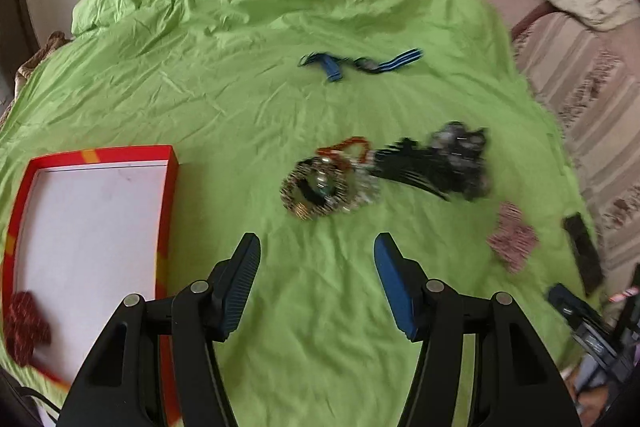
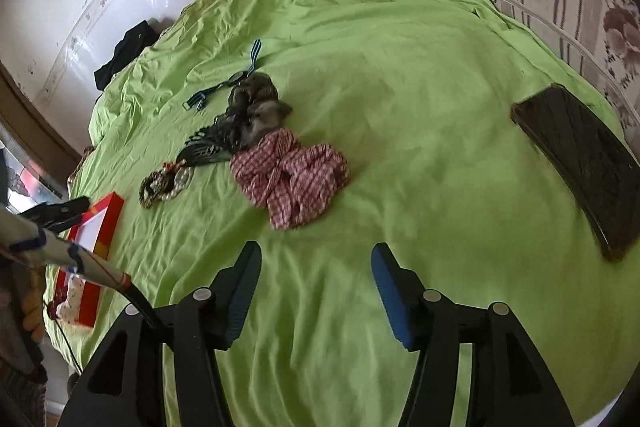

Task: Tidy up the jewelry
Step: 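Grasp the leopard hair tie with the left tool while the right grasps the plaid scrunchie, then place the leopard hair tie and plaid scrunchie in the tray, open both tools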

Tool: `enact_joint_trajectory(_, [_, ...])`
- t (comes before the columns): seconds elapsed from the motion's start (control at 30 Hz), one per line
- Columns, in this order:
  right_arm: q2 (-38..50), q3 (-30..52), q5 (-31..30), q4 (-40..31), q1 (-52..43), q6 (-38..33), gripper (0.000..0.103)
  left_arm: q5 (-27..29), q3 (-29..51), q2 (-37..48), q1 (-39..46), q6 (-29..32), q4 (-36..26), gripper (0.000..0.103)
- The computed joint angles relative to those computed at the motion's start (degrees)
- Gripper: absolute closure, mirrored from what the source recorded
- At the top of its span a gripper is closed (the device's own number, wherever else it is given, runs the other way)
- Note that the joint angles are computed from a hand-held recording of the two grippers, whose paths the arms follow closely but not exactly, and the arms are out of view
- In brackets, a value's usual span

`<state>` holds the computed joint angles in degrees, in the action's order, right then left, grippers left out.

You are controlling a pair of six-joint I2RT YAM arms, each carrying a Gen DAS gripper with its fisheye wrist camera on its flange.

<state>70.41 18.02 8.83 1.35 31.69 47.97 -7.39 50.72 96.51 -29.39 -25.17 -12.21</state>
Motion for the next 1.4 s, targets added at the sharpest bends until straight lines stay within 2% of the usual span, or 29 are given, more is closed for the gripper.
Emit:
enact_joint_trajectory(0.17, [6.5,2.5,-2.1,5.4,-4.1,-4.1,0.036,4.4,7.1,12.6,5.4,1.2,2.0,0.045])
enact_joint_trajectory(0.43, [20.5,9.8,-3.5,10.7,-6.5,-6.8,0.036,10.6,12.7,21.6,8.0,1.3,3.9,0.046])
enact_joint_trajectory(0.5, [23.3,11.4,-4.1,11.4,-6.9,-6.7,0.036,11.1,12.9,22.2,7.8,1.6,4.1,0.072])
enact_joint_trajectory(0.53, [24.1,11.9,-4.4,11.6,-7.0,-6.7,0.039,10.9,13.1,22.3,7.6,1.6,3.6,0.09])
enact_joint_trajectory(0.57, [24.8,12.2,-4.8,11.8,-7.1,-6.8,0.058,11.8,12.7,21.8,7.8,1.3,3.5,0.09])
enact_joint_trajectory(0.6, [25.5,12.6,-5.5,11.9,-7.0,-6.9,0.071,12.2,12.0,21.1,7.9,0.7,3.8,0.09])
enact_joint_trajectory(0.63, [26.0,13.2,-6.1,11.1,-6.9,-6.9,0.087,12.1,10.8,19.7,7.7,-0.1,4.0,0.09])
enact_joint_trajectory(0.73, [24.1,11.7,-6.0,11.5,-6.1,-5.1,0.093,12.2,6.7,14.5,6.6,-0.5,4.8,0.09])
enact_joint_trajectory(0.93, [13.7,8.2,-3.1,6.6,-2.3,-1.1,0.094,12.8,-1.5,1.3,3.7,-1.3,4.1,0.09])
enact_joint_trajectory(1.13, [3.1,9.0,1.3,-2.4,3.7,2.2,0.094,12.6,-8.0,-15.5,2.3,-1.6,-1.6,0.09])
enact_joint_trajectory(1.27, [1.5,12.4,3.6,-6.7,9.0,3.5,0.094,12.5,-11.6,-25.1,5.2,0.2,-6.5,0.09])
enact_joint_trajectory(1.4, [6.2,19.2,4.9,-8.5,14.7,3.3,0.094,11.4,-15.0,-34.0,13.8,6.1,-12.2,0.09])
